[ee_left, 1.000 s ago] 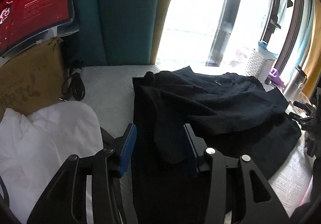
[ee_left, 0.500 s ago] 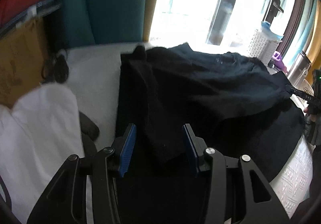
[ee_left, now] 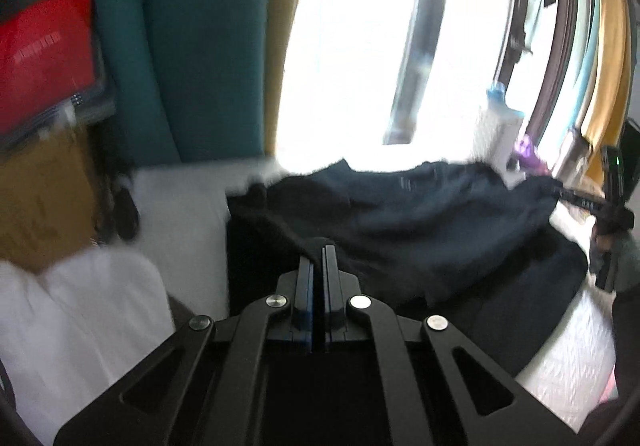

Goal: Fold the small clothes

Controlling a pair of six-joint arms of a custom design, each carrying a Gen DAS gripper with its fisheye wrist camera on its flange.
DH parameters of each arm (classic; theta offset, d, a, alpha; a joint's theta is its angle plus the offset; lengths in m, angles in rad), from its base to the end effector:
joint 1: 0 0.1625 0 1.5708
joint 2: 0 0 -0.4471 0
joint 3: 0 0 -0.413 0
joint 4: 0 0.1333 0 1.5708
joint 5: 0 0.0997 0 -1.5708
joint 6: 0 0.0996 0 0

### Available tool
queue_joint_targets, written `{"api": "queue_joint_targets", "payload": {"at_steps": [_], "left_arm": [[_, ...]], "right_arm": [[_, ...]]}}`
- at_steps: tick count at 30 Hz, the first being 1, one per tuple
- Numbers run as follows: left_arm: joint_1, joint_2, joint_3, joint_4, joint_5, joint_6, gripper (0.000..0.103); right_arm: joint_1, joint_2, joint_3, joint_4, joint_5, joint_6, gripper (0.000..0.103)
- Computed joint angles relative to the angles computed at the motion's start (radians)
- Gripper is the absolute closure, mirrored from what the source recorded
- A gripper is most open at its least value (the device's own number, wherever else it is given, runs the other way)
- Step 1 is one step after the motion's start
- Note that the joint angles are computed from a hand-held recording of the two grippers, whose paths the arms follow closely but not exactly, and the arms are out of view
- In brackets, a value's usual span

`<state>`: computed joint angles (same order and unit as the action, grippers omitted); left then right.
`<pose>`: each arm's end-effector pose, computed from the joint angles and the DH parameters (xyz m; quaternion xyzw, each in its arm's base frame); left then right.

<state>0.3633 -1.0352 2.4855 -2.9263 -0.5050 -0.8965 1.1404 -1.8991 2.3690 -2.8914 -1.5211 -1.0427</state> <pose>-0.2699 -0.3385 0.0796 0.1570 0.8463 -0.4205 0.2871 -0.0265 -0.3890 0.4081 0.2842 -0.8652 0.3208 0.2603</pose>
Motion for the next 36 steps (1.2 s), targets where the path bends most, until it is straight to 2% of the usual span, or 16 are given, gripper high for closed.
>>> {"api": "queue_joint_targets", "payload": {"at_steps": [2, 4, 11, 16, 22, 24, 25, 27, 28, 29, 30, 31, 33, 36], "left_arm": [[-0.003, -0.004, -0.008, 0.013, 0.069, 0.021, 0.101], [0.012, 0.01, -0.016, -0.069, 0.108, 0.092, 0.101], [0.099, 0.079, -0.066, -0.417, 0.134, 0.382, 0.101], [0.167, 0.128, -0.12, -0.563, 0.146, 0.533, 0.101], [0.263, 0.133, -0.169, -0.528, 0.114, 0.521, 0.101], [0.284, 0.113, -0.177, -0.434, 0.105, 0.437, 0.1], [0.289, 0.11, -0.183, -0.416, 0.097, 0.412, 0.1], [0.293, 0.096, -0.183, -0.414, 0.079, 0.395, 0.099], [0.291, 0.09, -0.182, -0.412, 0.077, 0.394, 0.093], [0.287, 0.089, -0.182, -0.416, 0.089, 0.395, 0.083], [0.278, 0.094, -0.18, -0.453, 0.111, 0.417, 0.049], [0.269, 0.097, -0.177, -0.5, 0.124, 0.447, 0.025], [0.238, 0.102, -0.166, -0.565, 0.18, 0.48, 0.019], [0.201, 0.069, -0.145, -0.507, 0.185, 0.451, 0.019]], "right_arm": [[0.024, 0.015, -0.012, -0.028, -0.001, 0.001, 0.097], [0.048, 0.034, -0.03, -0.043, -0.004, 0.008, 0.097], [0.114, 0.124, -0.101, -0.111, -0.019, 0.043, 0.097], [0.155, 0.223, -0.143, -0.194, -0.076, 0.066, 0.097], [0.194, 0.351, -0.191, -0.276, -0.188, 0.078, 0.097], [0.198, 0.37, -0.189, -0.307, -0.192, 0.059, 0.094], [0.2, 0.377, -0.179, -0.345, -0.186, 0.038, 0.089], [0.207, 0.38, -0.167, -0.377, -0.174, 0.012, 0.069], [0.211, 0.378, -0.163, -0.387, -0.173, 0.01, 0.028], [0.213, 0.376, -0.159, -0.401, -0.17, 0.01, 0.0], [0.211, 0.372, -0.155, -0.41, -0.157, 0.007, 0.0], [0.215, 0.369, -0.154, -0.417, -0.166, 0.005, 0.0], [0.22, 0.358, -0.15, -0.418, -0.175, 0.005, 0.0], [0.224, 0.326, -0.126, -0.392, -0.171, -0.002, 0.0]]}}
